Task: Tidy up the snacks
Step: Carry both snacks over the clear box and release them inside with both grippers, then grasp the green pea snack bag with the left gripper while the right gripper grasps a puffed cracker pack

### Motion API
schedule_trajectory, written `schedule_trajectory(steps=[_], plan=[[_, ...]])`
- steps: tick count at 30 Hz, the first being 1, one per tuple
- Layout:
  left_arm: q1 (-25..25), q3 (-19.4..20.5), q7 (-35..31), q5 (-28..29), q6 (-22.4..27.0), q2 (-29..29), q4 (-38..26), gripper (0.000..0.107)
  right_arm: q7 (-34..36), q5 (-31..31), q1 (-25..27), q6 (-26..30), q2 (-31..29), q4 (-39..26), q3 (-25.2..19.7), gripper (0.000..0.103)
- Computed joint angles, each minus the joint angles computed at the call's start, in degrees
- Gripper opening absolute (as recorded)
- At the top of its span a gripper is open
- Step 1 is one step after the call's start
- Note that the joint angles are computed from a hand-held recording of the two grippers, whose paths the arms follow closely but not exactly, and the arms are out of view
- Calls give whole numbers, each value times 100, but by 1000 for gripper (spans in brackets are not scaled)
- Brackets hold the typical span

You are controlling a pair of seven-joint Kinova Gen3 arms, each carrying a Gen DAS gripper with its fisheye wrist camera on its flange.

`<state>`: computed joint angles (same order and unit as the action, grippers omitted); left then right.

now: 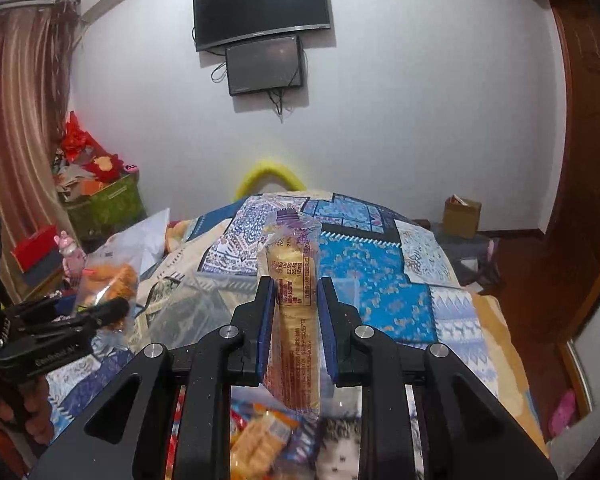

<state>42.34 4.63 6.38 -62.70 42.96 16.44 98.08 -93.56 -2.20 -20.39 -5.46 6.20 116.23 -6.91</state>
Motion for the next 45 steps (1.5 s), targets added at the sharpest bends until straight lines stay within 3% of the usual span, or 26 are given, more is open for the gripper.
schedule_trajectory(steps=[6,10,13,19,29,31,40,45], plan=[[-348,-103,-794,566,-449,345,-366,52,-107,100,92,127,349,-290,-75,20],[-526,-178,-1482,1144,-626,585,-640,52,-173,260,392,461,632,-587,-406,20],[-532,-260,-1906,1443,-587,800,-867,52,-116,263,413,759,844,-806,-424,20],[-607,-350,-2773,2096,-579,1130,-1212,52,300,8,865,1438,1146,-1243,-898,20],[-762,-488,-3922,3294,-545,1420,-1527,52,1046,-645,904,2383,1570,-1842,-868,19],[-770,-515,-4108,3459,-546,1451,-1544,52,1023,-619,703,2517,1624,-1933,-655,19],[-539,-828,-4142,3535,-552,1353,-1483,55,913,-495,381,2746,1611,-2023,-289,19],[-308,-983,-3692,3253,-591,1015,-1226,55,1033,-635,553,2632,1349,-1831,-441,31]])
